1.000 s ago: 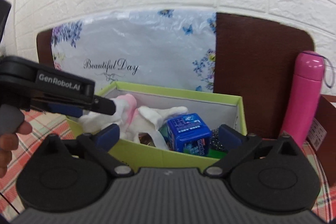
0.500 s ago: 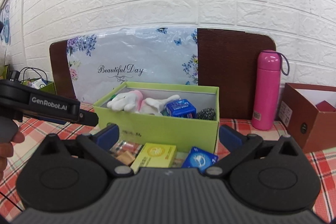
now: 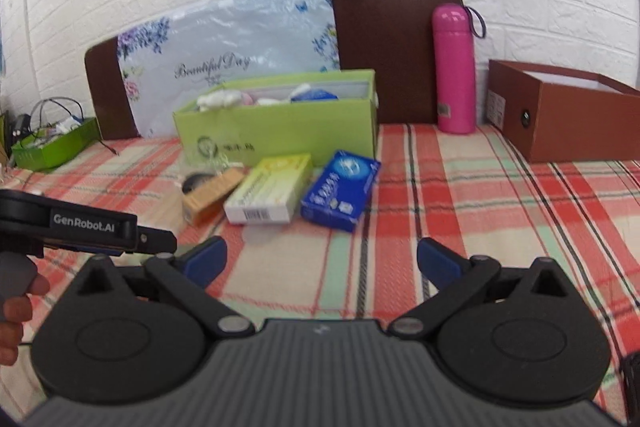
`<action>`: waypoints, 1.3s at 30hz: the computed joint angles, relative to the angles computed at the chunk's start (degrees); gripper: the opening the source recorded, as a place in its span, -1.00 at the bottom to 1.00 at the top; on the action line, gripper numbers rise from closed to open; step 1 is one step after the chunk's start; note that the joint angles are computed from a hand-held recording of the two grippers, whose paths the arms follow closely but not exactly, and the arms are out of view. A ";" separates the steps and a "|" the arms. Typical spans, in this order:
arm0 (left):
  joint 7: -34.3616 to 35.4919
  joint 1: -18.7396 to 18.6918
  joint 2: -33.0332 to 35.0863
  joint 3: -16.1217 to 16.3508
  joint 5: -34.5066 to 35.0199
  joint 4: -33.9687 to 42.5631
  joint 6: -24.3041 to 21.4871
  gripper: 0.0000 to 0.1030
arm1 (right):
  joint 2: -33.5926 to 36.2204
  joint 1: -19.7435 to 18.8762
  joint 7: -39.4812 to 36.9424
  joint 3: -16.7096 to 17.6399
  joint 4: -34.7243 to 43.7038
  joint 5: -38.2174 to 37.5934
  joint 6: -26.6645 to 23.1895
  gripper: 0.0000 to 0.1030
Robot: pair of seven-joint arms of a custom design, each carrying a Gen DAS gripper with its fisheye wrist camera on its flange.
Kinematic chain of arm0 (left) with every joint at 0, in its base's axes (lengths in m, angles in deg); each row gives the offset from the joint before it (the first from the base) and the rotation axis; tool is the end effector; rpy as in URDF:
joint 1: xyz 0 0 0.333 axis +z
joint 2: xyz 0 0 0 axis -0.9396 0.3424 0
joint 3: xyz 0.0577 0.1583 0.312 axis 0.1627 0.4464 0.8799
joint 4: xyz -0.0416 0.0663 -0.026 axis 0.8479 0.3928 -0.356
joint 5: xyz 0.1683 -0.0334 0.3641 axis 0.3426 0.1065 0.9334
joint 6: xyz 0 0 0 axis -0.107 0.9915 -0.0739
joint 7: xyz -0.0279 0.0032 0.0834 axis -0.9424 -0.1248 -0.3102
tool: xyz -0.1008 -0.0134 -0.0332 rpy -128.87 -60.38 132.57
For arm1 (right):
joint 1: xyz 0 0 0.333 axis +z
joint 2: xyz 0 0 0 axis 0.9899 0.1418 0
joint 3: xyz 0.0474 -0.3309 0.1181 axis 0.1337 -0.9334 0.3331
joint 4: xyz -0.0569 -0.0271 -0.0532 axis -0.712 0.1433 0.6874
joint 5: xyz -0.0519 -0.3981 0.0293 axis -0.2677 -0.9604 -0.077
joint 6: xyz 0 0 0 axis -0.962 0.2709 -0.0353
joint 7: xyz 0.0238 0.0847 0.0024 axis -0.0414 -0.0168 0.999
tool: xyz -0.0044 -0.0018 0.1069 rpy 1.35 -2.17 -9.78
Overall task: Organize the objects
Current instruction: 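Grasp the olive-green small box with the left tool while the right tool grasps the blue medicine box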
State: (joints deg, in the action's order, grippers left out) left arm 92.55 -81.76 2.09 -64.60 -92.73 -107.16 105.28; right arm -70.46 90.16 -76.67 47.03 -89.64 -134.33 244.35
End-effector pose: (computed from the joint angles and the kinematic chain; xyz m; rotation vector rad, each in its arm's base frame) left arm 0.7143 -0.3038 0.4886 -1.4086 2.3350 -1.1446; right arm 0.5575 0.1237 0.4695 -1.2420 1.9294 -1.0150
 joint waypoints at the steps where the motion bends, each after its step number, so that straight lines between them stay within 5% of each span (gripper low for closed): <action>1: 0.68 -0.31 0.45 -0.09 0.49 0.39 0.62 0.46 | -0.05 -0.04 -0.08 -0.05 -0.29 0.44 0.04 1.00; 5: 3.96 -1.40 3.22 -0.07 3.05 2.99 3.11 0.45 | 0.04 -0.14 -0.10 -0.12 -0.05 0.64 -1.27 1.00; 7: 7.16 -0.54 3.50 -0.89 3.75 3.27 1.98 0.22 | 1.10 -0.47 -0.77 -0.49 1.27 0.53 -1.35 1.00; 10: 12.90 2.97 2.14 -4.36 0.22 1.59 -0.09 0.21 | 4.32 -1.37 -3.33 -1.61 4.67 2.30 0.17 0.97; 18: 22.80 6.03 -0.65 -6.36 -9.77 -2.15 -1.65 0.21 | 15.81 -2.31 -10.64 -5.66 16.74 16.18 6.84 0.77; 22: 28.40 7.96 -1.19 -7.37 -13.70 -1.80 -4.58 0.26 | 20.07 -1.93 -19.78 -6.13 20.71 24.95 5.57 0.69; 24: 32.69 8.67 -1.05 -7.68 -15.22 -1.01 -6.97 0.39 | 20.23 -2.59 -22.15 -6.33 19.59 28.86 8.15 0.11; 27: 35.12 6.58 0.33 -5.61 -13.33 1.65 -9.05 0.39 | 17.93 0.38 -17.45 -10.29 15.69 26.53 10.26 0.11; 31: 34.62 4.25 3.73 -3.52 -9.84 6.98 -14.51 0.36 | 12.40 2.06 -15.98 -11.23 8.92 22.24 10.03 0.11; 36: 27.35 1.78 2.63 -0.09 -5.35 5.89 -15.66 -0.34 | 5.31 0.71 -13.35 -7.80 1.25 18.86 7.30 0.11; 39: 23.25 2.65 0.54 -0.59 -7.12 2.14 -13.97 -0.41 | 2.26 -0.48 -10.23 -5.37 -2.29 17.65 7.21 0.11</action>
